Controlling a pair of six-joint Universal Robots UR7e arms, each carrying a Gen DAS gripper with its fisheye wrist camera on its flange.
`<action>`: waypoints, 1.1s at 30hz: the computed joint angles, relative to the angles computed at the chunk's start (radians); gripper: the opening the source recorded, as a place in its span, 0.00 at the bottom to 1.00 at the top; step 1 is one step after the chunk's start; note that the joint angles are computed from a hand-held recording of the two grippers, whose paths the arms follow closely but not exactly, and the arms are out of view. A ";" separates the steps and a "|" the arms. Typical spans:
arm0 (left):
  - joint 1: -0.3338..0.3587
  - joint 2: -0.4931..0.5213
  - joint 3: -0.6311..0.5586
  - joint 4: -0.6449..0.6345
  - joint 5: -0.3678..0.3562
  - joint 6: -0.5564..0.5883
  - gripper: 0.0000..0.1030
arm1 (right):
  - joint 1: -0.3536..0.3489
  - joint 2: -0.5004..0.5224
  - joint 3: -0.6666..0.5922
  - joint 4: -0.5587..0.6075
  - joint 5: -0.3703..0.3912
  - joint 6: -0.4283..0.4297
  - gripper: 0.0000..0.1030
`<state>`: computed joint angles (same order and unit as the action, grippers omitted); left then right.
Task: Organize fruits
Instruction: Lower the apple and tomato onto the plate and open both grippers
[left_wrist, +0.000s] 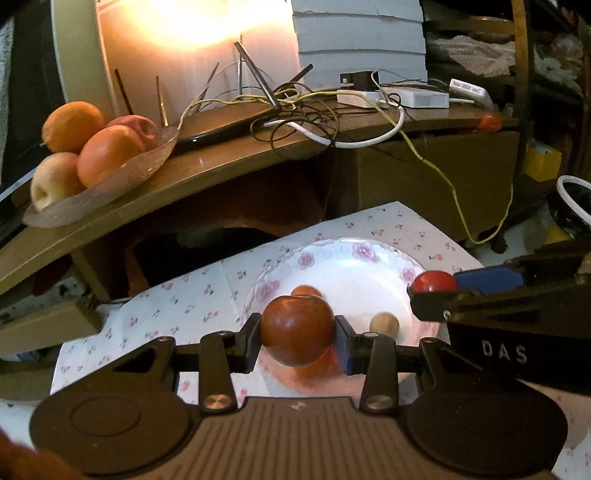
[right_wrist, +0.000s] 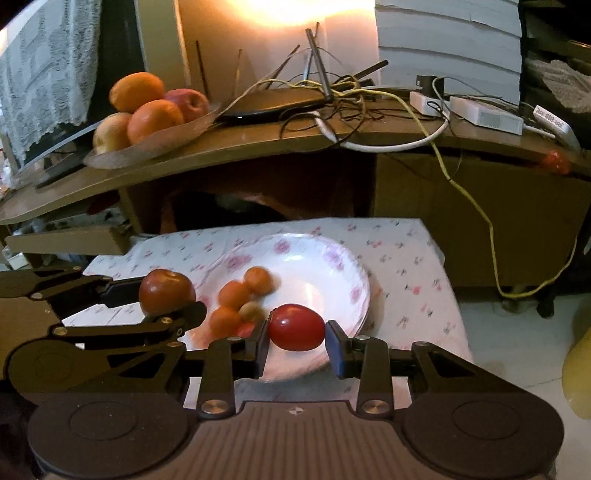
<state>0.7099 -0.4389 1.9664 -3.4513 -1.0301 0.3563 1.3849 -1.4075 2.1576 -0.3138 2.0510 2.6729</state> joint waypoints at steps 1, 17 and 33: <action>0.003 0.008 -0.015 0.011 -0.004 0.002 0.43 | -0.009 0.000 -0.010 0.006 -0.008 -0.002 0.35; 0.052 0.083 -0.148 0.126 -0.055 0.033 0.44 | -0.079 0.088 -0.140 0.079 -0.064 -0.061 0.34; 0.049 0.116 -0.172 0.112 -0.032 0.068 0.45 | -0.083 0.125 -0.170 0.050 -0.044 -0.086 0.35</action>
